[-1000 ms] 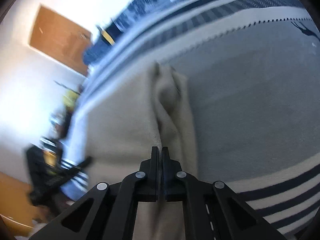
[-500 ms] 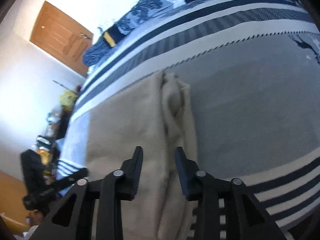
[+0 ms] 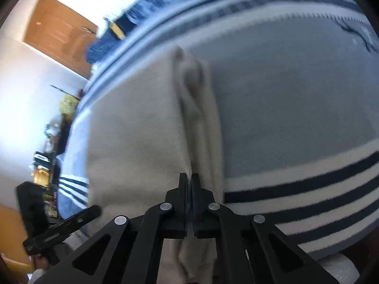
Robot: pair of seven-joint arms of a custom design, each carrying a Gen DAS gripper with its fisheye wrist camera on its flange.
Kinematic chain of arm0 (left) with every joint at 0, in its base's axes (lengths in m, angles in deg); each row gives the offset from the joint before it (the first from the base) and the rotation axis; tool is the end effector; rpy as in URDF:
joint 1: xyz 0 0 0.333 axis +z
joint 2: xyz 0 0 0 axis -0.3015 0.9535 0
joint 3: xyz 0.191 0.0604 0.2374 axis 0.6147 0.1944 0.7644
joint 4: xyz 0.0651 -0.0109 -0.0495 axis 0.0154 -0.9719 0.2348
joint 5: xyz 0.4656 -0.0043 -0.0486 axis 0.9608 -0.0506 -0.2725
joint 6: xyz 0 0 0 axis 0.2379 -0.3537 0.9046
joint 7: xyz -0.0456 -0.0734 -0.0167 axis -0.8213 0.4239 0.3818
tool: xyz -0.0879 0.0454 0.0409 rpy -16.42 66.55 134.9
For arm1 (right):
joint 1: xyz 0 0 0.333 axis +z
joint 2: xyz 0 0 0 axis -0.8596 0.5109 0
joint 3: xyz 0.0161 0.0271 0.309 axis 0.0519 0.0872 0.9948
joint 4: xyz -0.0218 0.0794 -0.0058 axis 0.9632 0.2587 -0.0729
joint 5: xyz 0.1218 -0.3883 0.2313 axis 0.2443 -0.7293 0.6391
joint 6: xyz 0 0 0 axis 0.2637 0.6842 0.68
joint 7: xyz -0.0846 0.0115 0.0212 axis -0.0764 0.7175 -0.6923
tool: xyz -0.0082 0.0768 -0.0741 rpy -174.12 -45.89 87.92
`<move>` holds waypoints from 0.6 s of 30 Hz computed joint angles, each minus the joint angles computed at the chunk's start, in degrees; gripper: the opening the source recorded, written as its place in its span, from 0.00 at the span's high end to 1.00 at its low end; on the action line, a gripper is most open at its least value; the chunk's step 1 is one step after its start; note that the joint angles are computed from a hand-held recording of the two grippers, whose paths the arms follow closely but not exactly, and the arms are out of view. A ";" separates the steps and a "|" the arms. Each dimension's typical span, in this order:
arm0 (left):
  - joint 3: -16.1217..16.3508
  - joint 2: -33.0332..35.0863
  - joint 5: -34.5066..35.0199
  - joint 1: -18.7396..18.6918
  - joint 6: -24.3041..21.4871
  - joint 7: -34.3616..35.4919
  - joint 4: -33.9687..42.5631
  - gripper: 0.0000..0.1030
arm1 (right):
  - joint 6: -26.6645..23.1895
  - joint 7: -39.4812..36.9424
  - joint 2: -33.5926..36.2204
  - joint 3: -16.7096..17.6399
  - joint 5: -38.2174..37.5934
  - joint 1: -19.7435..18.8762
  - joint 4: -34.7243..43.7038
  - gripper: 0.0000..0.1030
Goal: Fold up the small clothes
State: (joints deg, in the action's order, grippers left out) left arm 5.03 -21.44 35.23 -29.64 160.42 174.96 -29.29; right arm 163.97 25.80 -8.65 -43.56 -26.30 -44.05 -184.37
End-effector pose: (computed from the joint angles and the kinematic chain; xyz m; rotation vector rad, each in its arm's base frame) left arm 0.6639 -0.3427 0.4122 1.7906 -2.2874 0.7456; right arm 0.5833 0.1628 0.3707 -1.3088 2.1614 0.2239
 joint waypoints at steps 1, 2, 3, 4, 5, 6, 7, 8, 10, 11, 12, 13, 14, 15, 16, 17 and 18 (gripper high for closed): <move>0.14 -0.43 0.57 -0.24 0.17 -0.44 -0.37 0.38 | 0.63 0.27 -0.44 0.07 -0.76 -0.04 -0.19 0.99; 0.16 -0.86 0.79 -0.34 0.58 -0.48 -0.81 0.38 | 1.94 0.77 -1.27 0.33 -3.13 0.00 -0.55 0.99; 0.22 -1.37 1.27 -0.52 1.12 -0.52 -1.34 0.38 | 2.09 1.98 -1.50 0.46 -5.46 -0.01 -0.57 0.99; 0.44 -1.74 2.45 -0.91 1.44 -0.78 -1.70 0.38 | 1.47 2.31 -1.16 0.37 -6.10 0.11 -0.21 0.98; 0.56 -1.83 3.18 -1.16 1.51 -1.06 -1.77 0.38 | 0.72 1.43 -0.45 0.13 -4.90 0.30 0.20 0.98; 0.59 -1.82 3.48 -1.25 1.36 -1.32 -1.69 0.38 | -0.27 -0.27 0.17 -0.13 -2.61 0.40 0.43 0.98; 0.58 -1.82 3.39 -1.19 1.16 -1.48 -1.58 0.38 | 0.17 -2.18 0.07 -0.25 0.53 0.45 0.04 0.97; 0.55 -1.86 3.00 -1.01 1.13 -1.60 -1.52 0.38 | 1.19 -4.18 -0.19 -0.30 3.86 0.57 -0.23 0.96; 0.37 -2.05 1.39 -0.57 2.07 -1.96 -1.55 0.38 | 3.72 -9.17 -1.24 -0.46 10.12 1.01 -0.99 0.92; 0.41 -1.51 0.95 -0.40 2.27 -2.13 -0.75 0.37 | 5.35 -11.29 -2.13 -0.60 12.74 1.21 -1.66 0.86; 0.50 -0.81 0.70 -0.26 2.40 -2.48 0.42 0.34 | 6.43 -12.12 -2.71 -0.70 13.90 1.39 -2.23 0.61; 0.54 0.09 0.67 -0.18 2.40 -2.66 1.71 0.32 | 8.04 -13.63 -3.35 -0.94 16.00 1.68 -2.87 0.36; 0.60 1.39 0.77 -0.13 2.34 -2.92 3.66 0.31 | 8.43 -14.92 -3.49 -1.35 17.53 1.87 -2.81 0.29; 0.63 2.48 1.00 -0.11 2.29 -3.14 5.18 0.31 | 7.56 -15.31 -3.49 -1.72 17.48 1.72 -2.44 0.29; 0.78 4.26 1.53 -0.20 2.01 -3.66 7.76 0.31 | 6.44 -14.80 -3.05 -2.05 16.03 1.23 -1.64 0.29; 0.87 6.44 1.97 -0.25 1.49 -4.19 10.90 0.31 | 6.39 -14.73 -2.28 -2.38 15.38 0.71 -0.61 0.29; 0.87 8.37 2.37 -0.34 0.98 -4.76 13.65 0.31 | 5.57 -17.20 -1.26 -2.93 17.94 0.48 0.85 0.29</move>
State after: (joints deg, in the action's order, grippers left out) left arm 5.90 -13.08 37.60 -29.98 161.40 170.20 -15.63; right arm 169.54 8.61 -9.92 -46.50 -8.36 -43.57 -183.52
